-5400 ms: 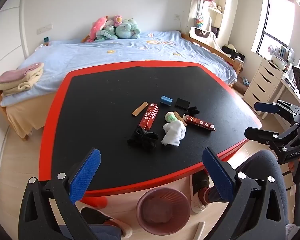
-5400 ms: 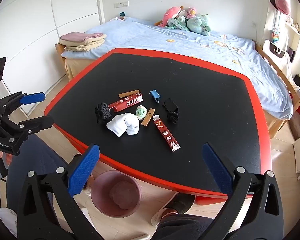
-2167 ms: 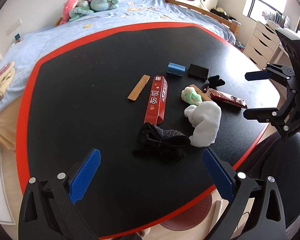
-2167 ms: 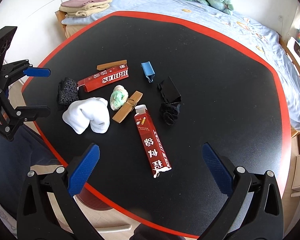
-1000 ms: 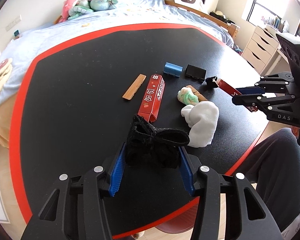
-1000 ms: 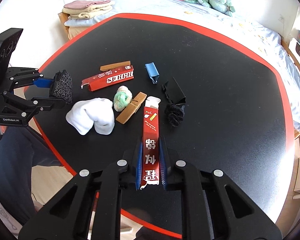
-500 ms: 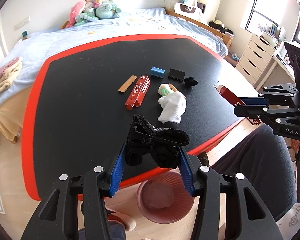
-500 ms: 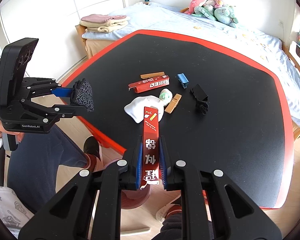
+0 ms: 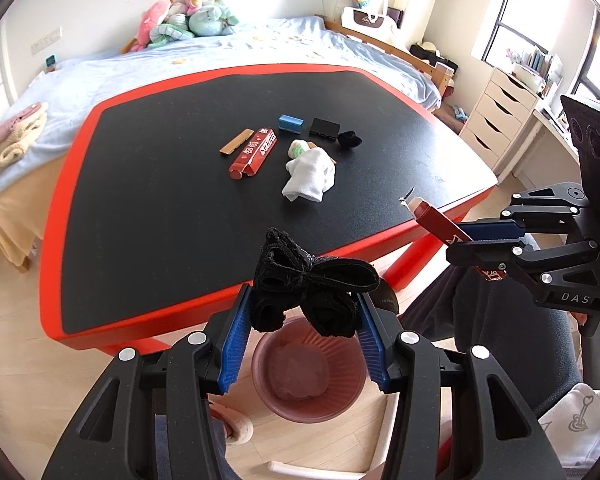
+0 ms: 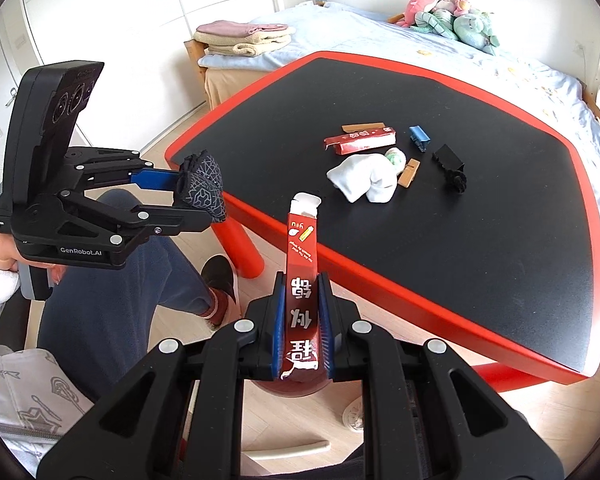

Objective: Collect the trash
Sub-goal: 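Carry the sock and packet to the pink wastebasket and open both tools, then move both tools back over the table toward the remaining items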

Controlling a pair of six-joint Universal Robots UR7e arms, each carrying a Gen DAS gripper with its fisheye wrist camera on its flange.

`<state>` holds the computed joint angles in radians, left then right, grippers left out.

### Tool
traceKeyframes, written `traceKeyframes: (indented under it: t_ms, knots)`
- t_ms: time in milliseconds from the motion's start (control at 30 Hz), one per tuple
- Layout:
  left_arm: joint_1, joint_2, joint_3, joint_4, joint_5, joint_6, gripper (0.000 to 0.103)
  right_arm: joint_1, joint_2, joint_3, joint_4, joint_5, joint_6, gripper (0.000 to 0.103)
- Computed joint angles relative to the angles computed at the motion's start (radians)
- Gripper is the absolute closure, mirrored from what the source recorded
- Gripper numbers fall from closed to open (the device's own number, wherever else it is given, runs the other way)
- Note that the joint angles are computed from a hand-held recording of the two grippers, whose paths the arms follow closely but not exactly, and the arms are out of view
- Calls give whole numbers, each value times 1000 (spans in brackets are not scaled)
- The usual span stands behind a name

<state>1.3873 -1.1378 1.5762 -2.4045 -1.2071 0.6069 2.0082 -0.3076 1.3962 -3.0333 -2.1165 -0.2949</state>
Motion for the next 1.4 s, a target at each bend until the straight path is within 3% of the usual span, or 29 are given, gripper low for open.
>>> traceKeyframes:
  t_ms: [467, 567, 600, 633, 667, 700, 767, 1400]
  knots:
    - [4, -24, 41, 6, 2, 0, 54, -7, 8, 6, 23, 45, 11, 88]
    - [8, -23, 33, 27, -14, -6, 50, -10, 7, 7, 33, 60, 10, 87]
    - [8, -24, 35, 22, -11, -4, 42, -11, 9, 4, 41, 56, 11, 73]
    - [9, -23, 35, 18, -12, -1, 25, -10, 12, 1, 40, 42, 11, 59]
    - [9, -25, 42, -3, -12, 2, 16, -11, 15, 0, 28, 33, 8, 32]
    - [10, -27, 50, -28, -14, 6, 13, -13, 16, 5, 11, 32, 10, 20]
    - [10, -23, 46, -33, 8, -3, 12, -16, 15, 6, 4, 26, 24, 13]
    - [15, -22, 42, -59, 20, -11, 8, -22, 5, 9, 14, 5, 77, 6]
